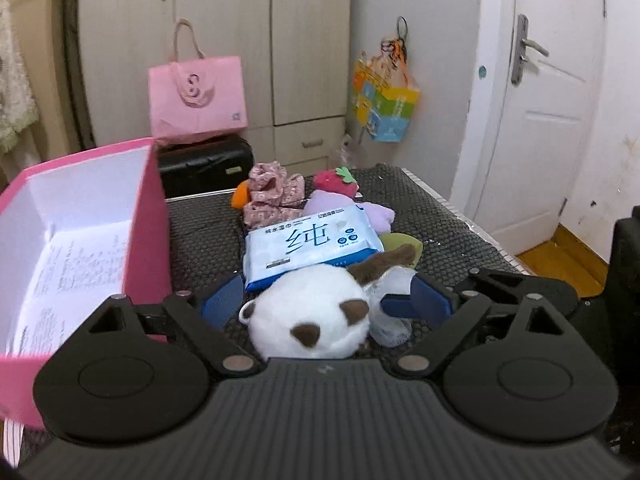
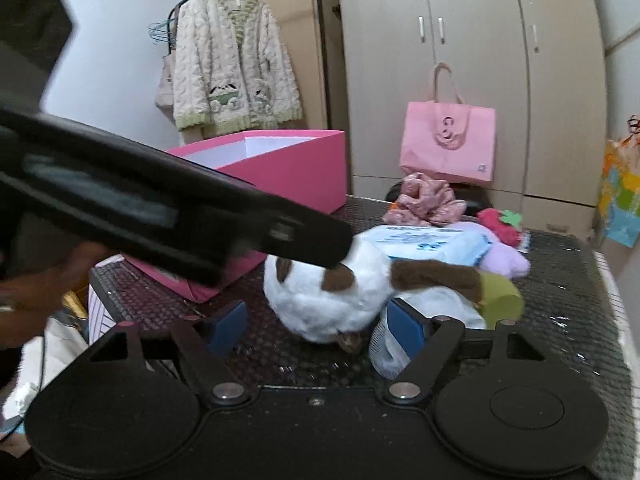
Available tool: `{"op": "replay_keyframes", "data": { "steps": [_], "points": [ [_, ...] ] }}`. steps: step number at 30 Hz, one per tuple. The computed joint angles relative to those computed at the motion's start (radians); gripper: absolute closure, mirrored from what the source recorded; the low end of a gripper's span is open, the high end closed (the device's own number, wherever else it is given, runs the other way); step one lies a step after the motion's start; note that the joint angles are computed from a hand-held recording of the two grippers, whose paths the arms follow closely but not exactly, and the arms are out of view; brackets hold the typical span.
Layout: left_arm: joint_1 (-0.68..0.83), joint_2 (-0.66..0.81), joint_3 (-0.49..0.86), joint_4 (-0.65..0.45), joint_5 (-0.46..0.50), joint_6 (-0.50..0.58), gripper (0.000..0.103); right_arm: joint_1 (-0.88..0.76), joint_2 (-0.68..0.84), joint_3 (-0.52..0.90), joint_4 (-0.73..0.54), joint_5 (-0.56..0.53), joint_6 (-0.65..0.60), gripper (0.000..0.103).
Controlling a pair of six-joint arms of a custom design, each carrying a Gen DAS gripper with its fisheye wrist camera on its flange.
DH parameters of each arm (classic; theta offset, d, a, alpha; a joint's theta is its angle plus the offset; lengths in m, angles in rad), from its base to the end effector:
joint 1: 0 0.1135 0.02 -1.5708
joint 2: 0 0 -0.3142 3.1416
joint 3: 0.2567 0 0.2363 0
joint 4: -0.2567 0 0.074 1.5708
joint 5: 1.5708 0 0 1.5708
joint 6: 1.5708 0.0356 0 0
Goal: Organize soft objects
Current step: 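Reach the left gripper to the white plush cat and close on it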
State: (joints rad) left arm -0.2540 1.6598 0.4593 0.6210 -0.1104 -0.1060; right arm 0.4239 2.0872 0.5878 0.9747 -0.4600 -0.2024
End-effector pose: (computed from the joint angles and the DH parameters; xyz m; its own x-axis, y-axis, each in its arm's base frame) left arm 0.2702 -0.0661 0.1752 -0.5440 0.0326 -0.8384 0.1036 0.9942 -0.0285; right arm 0.3061 0.1555 0.1100 -0.3028 -0.3343 -0.8925 -0.7959 0.6038 0.0439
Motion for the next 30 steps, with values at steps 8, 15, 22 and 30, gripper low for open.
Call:
{"op": "replay_keyframes", "data": {
  "steps": [8, 15, 22, 30],
  "points": [
    [0.065, 0.118, 0.151, -0.152, 0.069, 0.031, 0.015, 0.031, 0.046, 0.025, 0.034, 0.061, -0.036, 0.023],
    [0.102, 0.169, 0.171, -0.194, 0.152, -0.052, 0.017, 0.056, 0.071, -0.001, 0.115, 0.14, -0.053, 0.034],
    [0.09, 0.136, 0.126, -0.153, 0.13, -0.059, 0.027, 0.057, 0.064, -0.031, 0.171, 0.148, -0.054, 0.037],
    [0.07, 0.015, 0.07, -0.181, 0.143, -0.046, 0.027, 0.078, -0.054, -0.128, 0.17, 0.18, -0.035, 0.037]
  ]
}}
